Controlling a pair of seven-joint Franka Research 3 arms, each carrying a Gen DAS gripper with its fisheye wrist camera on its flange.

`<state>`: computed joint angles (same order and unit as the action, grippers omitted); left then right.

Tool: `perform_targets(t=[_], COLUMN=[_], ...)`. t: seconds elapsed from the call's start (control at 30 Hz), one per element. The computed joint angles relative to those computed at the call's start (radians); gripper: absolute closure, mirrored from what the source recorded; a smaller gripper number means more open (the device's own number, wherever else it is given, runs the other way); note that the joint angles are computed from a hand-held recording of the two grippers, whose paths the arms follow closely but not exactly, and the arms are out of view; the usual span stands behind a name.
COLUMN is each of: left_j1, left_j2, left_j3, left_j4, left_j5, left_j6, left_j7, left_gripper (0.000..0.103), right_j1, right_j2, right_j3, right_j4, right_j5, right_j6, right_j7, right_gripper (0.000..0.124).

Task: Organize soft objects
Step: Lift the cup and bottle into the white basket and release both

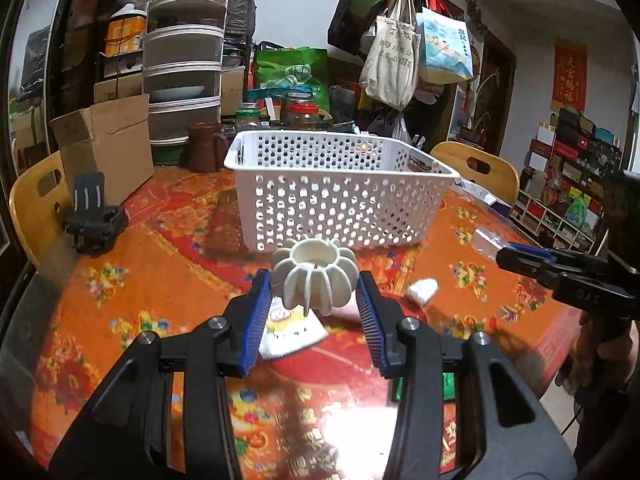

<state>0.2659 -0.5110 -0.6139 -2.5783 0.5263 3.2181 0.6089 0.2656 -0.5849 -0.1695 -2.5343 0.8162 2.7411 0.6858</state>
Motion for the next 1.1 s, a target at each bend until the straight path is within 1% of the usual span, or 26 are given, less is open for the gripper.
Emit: perform_targets(t=[0.07, 0.17, 0.23, 0.33, 0.57, 0.67, 0.7, 0.77, 0.83, 0.9, 0.97, 1.0, 1.03, 1.1], left_j1=[-0.013, -0.008, -0.016, -0.031, -0.120, -0.208, -0.243, -0.328, -0.379, -0.402, -0.417, -0.421, -0.426, -0.435], left_j2=[0.026, 0.056, 0.077, 0.108, 0.216, 0.280, 0.303, 0.355, 0.407, 0.463, 0.526, 0.549, 0.585, 0.642], left_j3=[0.020, 0.029, 0.046, 0.073, 0.167, 0.246, 0.276, 0.347, 0.387, 0.401, 0.409, 0.412, 0.413, 0.417], left_j4=[0.029, 0.075, 0.105, 0.152, 0.298, 0.378, 0.409, 0.477, 0.553, 0.633, 0.719, 0.750, 0.803, 0.879], left_j5=[0.006, 0.023, 0.034, 0.053, 0.097, 0.076, 0.057, -0.034, -0.111, -0.155, -0.201, -0.211, -0.220, -0.224], left_j6=[-0.015, -0.027, -0.035, -0.044, -0.115, -0.160, -0.182, -0.237, -0.293, -0.346, -0.404, -0.424, -0.463, -0.516], left_j7=[0.017, 0.027, 0.031, 0.036, 0.054, 0.100, 0.128, 0.222, 0.306, 0.356, 0.404, 0.412, 0.428, 0.442], left_gripper=[0.063, 0.063, 0.063, 0.063, 0.062, 0.062, 0.062, 0.062, 0.062, 0.062, 0.062, 0.062, 0.062, 0.062], right_j1=[-0.006, -0.013, -0.017, -0.012, -0.040, -0.057, -0.064, -0.083, -0.097, -0.110, -0.120, -0.125, -0.129, -0.136], right_j2=[0.009, 0.029, 0.046, 0.079, 0.162, 0.214, 0.229, 0.281, 0.329, 0.373, 0.422, 0.449, 0.471, 0.517], right_j3=[0.006, 0.010, 0.010, -0.009, 0.030, 0.046, 0.052, 0.066, 0.081, 0.100, 0.112, 0.121, 0.128, 0.138], right_j4=[0.021, 0.060, 0.094, 0.158, 0.274, 0.340, 0.361, 0.425, 0.482, 0.529, 0.585, 0.613, 0.637, 0.688], right_j5=[-0.014, -0.034, -0.044, -0.032, -0.047, -0.077, -0.088, -0.129, -0.163, -0.206, -0.240, -0.267, -0.289, -0.326], right_j6=[-0.002, -0.011, -0.021, -0.072, -0.067, -0.081, -0.091, -0.128, -0.160, -0.179, -0.217, -0.231, -0.243, -0.275], right_j7=[0.002, 0.006, 0.011, 0.009, 0.016, 0.041, 0.054, 0.096, 0.129, 0.166, 0.201, 0.226, 0.248, 0.283], right_gripper=[0.095, 0.095, 0.095, 0.095, 0.095, 0.095, 0.095, 0.095, 0.095, 0.095, 0.095, 0.095, 0.095, 0.095])
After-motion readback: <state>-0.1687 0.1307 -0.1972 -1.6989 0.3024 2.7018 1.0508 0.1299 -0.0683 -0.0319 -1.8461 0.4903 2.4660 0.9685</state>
